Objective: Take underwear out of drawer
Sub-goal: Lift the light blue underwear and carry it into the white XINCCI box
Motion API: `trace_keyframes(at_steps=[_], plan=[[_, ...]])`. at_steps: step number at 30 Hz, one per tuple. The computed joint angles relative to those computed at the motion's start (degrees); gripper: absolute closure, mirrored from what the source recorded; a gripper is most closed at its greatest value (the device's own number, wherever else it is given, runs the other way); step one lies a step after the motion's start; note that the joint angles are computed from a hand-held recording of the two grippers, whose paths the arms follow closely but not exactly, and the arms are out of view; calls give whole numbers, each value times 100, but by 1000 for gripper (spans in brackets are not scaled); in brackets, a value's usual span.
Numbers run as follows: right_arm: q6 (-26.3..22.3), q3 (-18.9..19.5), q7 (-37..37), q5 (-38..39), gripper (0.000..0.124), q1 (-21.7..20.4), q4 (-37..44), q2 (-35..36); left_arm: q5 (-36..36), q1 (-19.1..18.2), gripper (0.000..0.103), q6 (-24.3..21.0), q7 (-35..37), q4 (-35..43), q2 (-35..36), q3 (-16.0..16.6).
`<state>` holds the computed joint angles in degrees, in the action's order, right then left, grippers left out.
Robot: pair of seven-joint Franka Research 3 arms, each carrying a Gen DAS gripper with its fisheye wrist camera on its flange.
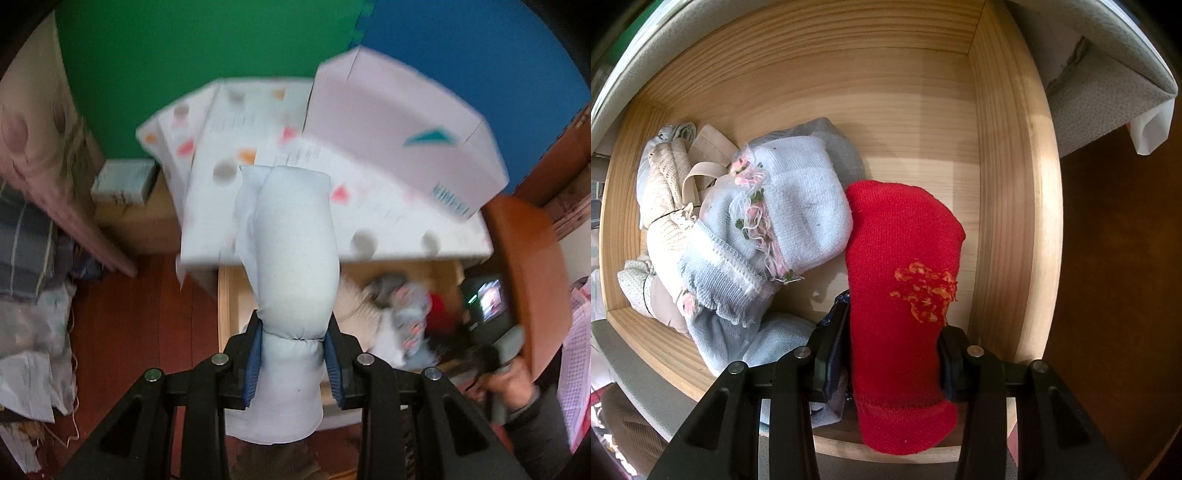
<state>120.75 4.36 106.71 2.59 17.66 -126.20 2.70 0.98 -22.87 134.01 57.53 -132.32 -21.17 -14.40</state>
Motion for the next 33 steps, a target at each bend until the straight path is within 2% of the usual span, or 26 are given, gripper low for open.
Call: trace_keyframes(at_steps=[4,9,14,20,24,28,33], plan=[[12,-2,21,-3,83,2,4,16,234,128,73,49,31,760,324,-26],[9,-4,10,-28,83,7,15,43,684,296,73,198,17,1955,1109,-137],[36,0,-21,-19,83,12,-40,-7,1145,312,73,112,93,3489,2299,-194],[60,14,74,-34,83,15,-129,-77,1517,153,73,146,213,5372,3763,-86],[43,20,123,-70,83,23,-118,-59,1434,-28,73,-92,468,6617,4756,8],[52,19,122,-64,83,25,-112,-47,1444,-306,73,-667,683,7809,5714,200],[39,16,111,-69,83,26,-90,-31,1409,-497,73,-953,634,8403,6380,407]])
